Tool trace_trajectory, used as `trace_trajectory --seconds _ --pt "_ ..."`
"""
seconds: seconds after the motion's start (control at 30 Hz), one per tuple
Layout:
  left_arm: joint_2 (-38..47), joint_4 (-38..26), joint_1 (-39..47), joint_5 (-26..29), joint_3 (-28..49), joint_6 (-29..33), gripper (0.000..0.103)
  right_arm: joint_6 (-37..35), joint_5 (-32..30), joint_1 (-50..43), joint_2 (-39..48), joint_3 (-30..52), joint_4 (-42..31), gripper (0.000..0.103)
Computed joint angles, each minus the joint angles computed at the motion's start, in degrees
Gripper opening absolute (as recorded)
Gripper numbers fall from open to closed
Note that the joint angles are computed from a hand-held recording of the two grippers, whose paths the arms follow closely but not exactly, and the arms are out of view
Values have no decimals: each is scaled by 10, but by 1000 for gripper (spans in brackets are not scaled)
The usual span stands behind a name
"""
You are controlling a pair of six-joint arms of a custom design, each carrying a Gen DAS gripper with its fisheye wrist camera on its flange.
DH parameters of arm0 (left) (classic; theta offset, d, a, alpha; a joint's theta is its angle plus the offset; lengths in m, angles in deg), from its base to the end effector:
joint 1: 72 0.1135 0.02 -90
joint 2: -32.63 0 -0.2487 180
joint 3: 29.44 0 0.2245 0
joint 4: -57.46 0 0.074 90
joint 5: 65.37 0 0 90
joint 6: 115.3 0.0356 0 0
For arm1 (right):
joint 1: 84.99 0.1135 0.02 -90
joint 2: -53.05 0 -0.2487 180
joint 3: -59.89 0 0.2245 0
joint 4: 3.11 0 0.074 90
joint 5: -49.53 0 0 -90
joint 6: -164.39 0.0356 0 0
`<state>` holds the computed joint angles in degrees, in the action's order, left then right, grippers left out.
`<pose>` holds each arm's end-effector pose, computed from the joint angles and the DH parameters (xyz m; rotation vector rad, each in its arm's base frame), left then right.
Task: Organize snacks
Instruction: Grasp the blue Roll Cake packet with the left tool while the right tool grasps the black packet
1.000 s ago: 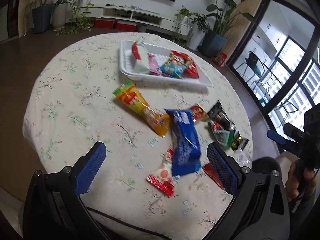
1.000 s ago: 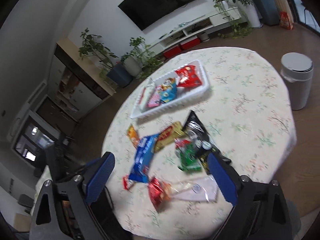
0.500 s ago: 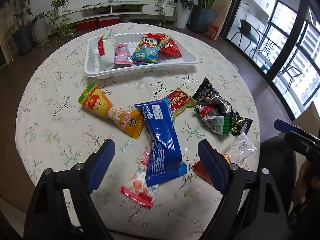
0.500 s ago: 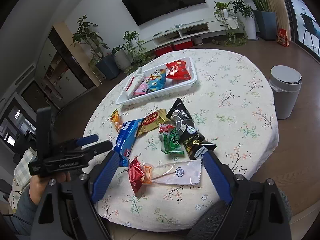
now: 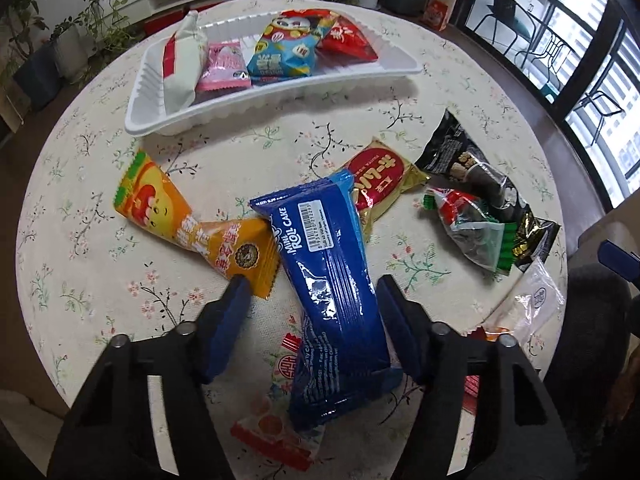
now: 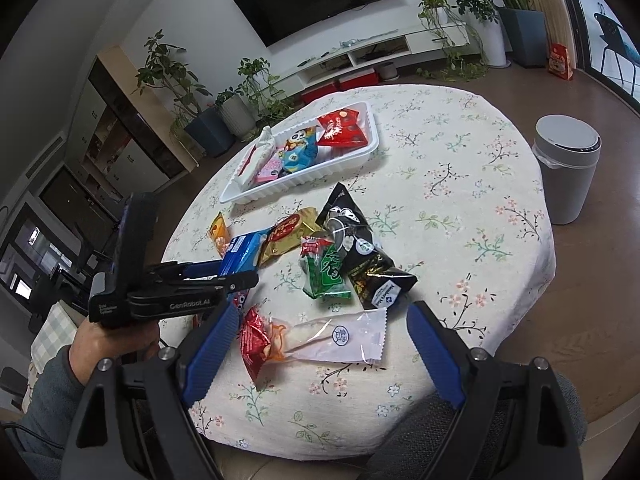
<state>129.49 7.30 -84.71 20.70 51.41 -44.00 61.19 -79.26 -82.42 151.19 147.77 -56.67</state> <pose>0.3027 -0.0658 0.1983 -0.1619 2.7175 -0.0656 0.3197 0.0367 0.2284 -0.5481 2.4590 0.8261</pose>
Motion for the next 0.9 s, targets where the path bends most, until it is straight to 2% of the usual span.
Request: trace_trajectory --seconds 0.37,0.5,0.57,0.77,0.9 --pt "18 12 -4 -2 3 14 48 -8 22 13 -1 -3 0 89" --pt "11 19 -5 3 -4 17 34 -12 37 24 -5 -7 -1 89" --pt "6 23 0 8 -9 18 31 -13 39 25 -5 -8 -2 89" --pt "-20 45 7 19 -41 25 27 -19 59 35 2 9 -4 89" --pt "-26 45 2 18 -44 32 27 -52 89 46 39 70 -35 89"
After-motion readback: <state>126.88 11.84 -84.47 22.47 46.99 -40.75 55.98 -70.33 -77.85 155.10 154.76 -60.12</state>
